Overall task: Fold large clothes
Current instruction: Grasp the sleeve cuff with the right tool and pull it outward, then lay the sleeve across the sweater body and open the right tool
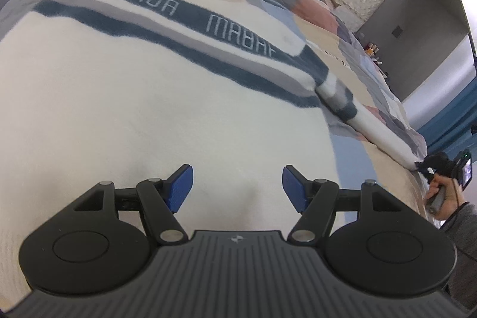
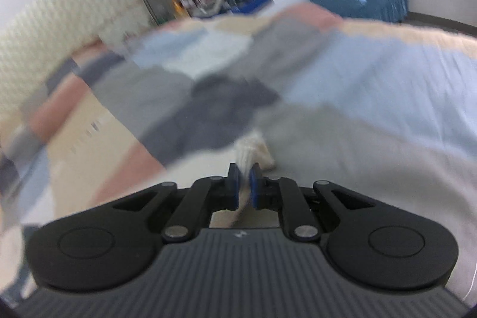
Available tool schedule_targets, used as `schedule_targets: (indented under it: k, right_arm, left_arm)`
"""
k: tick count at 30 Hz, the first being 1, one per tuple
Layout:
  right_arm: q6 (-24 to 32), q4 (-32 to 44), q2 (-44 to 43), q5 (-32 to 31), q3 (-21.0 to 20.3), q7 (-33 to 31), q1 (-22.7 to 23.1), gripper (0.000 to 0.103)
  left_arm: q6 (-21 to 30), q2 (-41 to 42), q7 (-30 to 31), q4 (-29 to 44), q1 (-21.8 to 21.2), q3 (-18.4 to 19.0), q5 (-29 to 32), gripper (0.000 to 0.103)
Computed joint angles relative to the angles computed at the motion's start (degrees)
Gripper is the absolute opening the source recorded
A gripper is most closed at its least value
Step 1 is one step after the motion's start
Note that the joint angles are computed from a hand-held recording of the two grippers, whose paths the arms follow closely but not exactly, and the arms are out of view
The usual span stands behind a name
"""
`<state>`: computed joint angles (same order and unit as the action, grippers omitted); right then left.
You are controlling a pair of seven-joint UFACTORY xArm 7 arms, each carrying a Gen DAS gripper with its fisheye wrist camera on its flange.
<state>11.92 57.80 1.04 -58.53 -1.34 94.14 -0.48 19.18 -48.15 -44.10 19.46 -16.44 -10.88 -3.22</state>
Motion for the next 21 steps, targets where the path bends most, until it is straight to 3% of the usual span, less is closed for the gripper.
schedule_targets:
  k: [4,7,8,9,10,11,12,17,19,21]
  right_arm:
    - [1.81,-1.39,-1.55,-3.16,0.71,2.44,0.41,0.014]
    - [5.06,-1.33,-3.0,3.31,2.19,-5.76,1.07,0.017]
    - [6.28,-1.23,-3.82,5.06,2.72,-8.29,1.37,0.022]
    - [7.04,-0.65,-4.0,6.72,3.18,-10.38,1.54,0.035]
    - [8.11,-0.29,-4.63,8.13,3.73,-11.93,1.83,0.045]
    - [9.29,0.07,-5.34,8.8,4.42,-12.68,2.11,0.062]
    - [9.93,-0.07,-6.62,8.91,5.09,-13.22,2.35,0.066]
    - [13.68,0.33,-12.58,13.58,9.3,-17.54,3.71,0.065]
    - [18.01,1.69,-14.83,16.95,11.71,-21.15,5.44,0.066]
    - [18.35,1.81,-17.52,20.6,13.5,-23.65,7.46,0.065]
  left_arm:
    - [0.39,-0.23,0.79,0.51,-0.92,0.92,-0.42,0.071]
    - [-0.03,-2.33,0.25,-0.02,-1.16,1.11,-1.34,0.071]
    - [-0.75,-3.35,0.12,-0.6,-2.21,2.34,-2.54,0.071]
    - [-0.75,-4.63,0.0,-1.06,-2.71,3.03,-3.31,0.071]
    - [-0.16,-5.9,-0.49,-1.15,-1.91,2.32,-3.14,0.071]
    - [0.84,-7.25,-0.8,-1.13,-0.9,1.38,-2.52,0.071]
    - [1.86,-8.55,-0.88,-1.09,-0.29,0.78,-1.95,0.071]
    - [5.34,-15.78,-1.43,-2.47,-0.64,0.42,-1.8,0.071]
    - [6.14,-18.18,-1.52,-3.14,-1.48,0.37,-2.04,0.071]
    - [7.13,-19.97,-1.29,-3.54,-2.4,0.23,-2.14,0.071]
